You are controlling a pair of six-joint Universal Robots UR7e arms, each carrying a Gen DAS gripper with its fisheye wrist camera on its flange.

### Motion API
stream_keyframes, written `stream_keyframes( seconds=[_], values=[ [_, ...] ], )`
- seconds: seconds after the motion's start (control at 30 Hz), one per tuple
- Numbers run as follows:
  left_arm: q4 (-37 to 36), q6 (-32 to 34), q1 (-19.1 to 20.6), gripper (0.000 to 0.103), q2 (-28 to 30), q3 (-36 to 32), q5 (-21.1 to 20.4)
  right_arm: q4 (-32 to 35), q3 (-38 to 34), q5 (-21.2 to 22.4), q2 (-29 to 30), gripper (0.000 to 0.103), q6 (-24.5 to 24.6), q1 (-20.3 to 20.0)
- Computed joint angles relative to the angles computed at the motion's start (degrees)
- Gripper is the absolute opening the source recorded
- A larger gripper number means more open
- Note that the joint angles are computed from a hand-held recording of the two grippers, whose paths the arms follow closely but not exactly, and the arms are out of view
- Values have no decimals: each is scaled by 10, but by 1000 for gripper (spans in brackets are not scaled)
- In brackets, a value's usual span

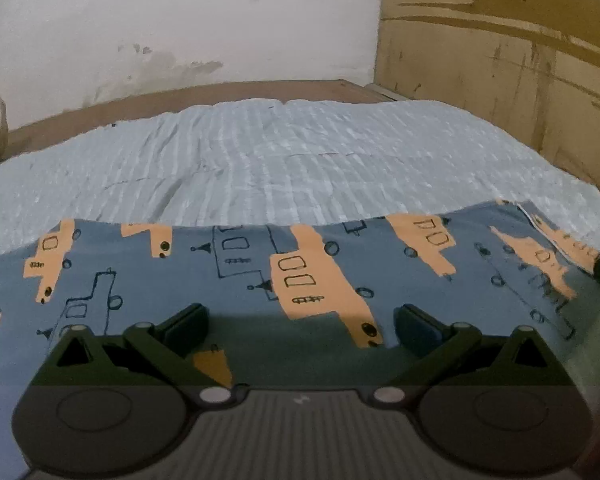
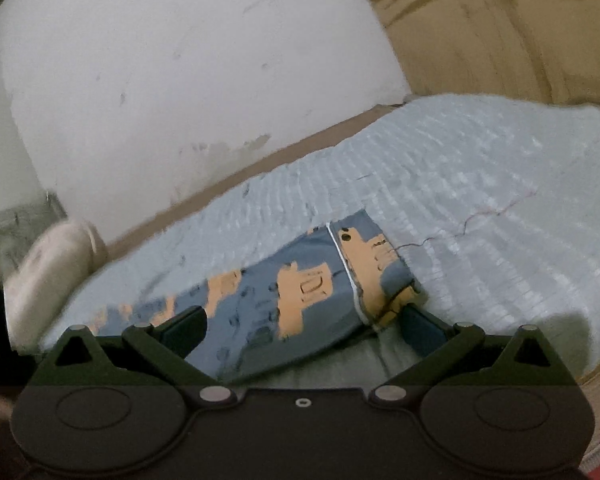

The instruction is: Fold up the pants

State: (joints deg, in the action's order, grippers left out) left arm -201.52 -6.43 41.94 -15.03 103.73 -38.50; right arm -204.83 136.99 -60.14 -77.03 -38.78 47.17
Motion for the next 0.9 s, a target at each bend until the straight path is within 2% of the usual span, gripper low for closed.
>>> stream_keyframes(
  seconds=[0.07,0.1,0.23,0.4,0.47,0.6,0.77,0.83,0.9],
  values=[
    [17,-8,1,102,-6,-2,-4,-24,-2,10,10,100,50,-2],
    [27,-15,1,102,-11,-1,-8,-45,-3,11,19,96,75,-1],
    [55,-30,12,102,-38,0,-49,-150,-9,-29,63,76,155,16],
    [80,-55,32,102,-68,-6,-134,-226,-19,-91,99,37,198,37],
    [87,-62,39,102,-74,-13,-168,-248,-22,-105,110,28,188,44],
    [108,-82,61,102,-86,-32,-267,-324,-20,-119,145,18,97,61],
    [119,-110,92,102,-91,-60,-379,-447,-6,-92,205,17,-94,81],
    [112,-115,98,102,-93,-59,-398,-480,6,-66,228,17,-193,86],
    [100,-119,100,102,-95,-51,-399,-497,16,-53,248,16,-268,93]
  ],
)
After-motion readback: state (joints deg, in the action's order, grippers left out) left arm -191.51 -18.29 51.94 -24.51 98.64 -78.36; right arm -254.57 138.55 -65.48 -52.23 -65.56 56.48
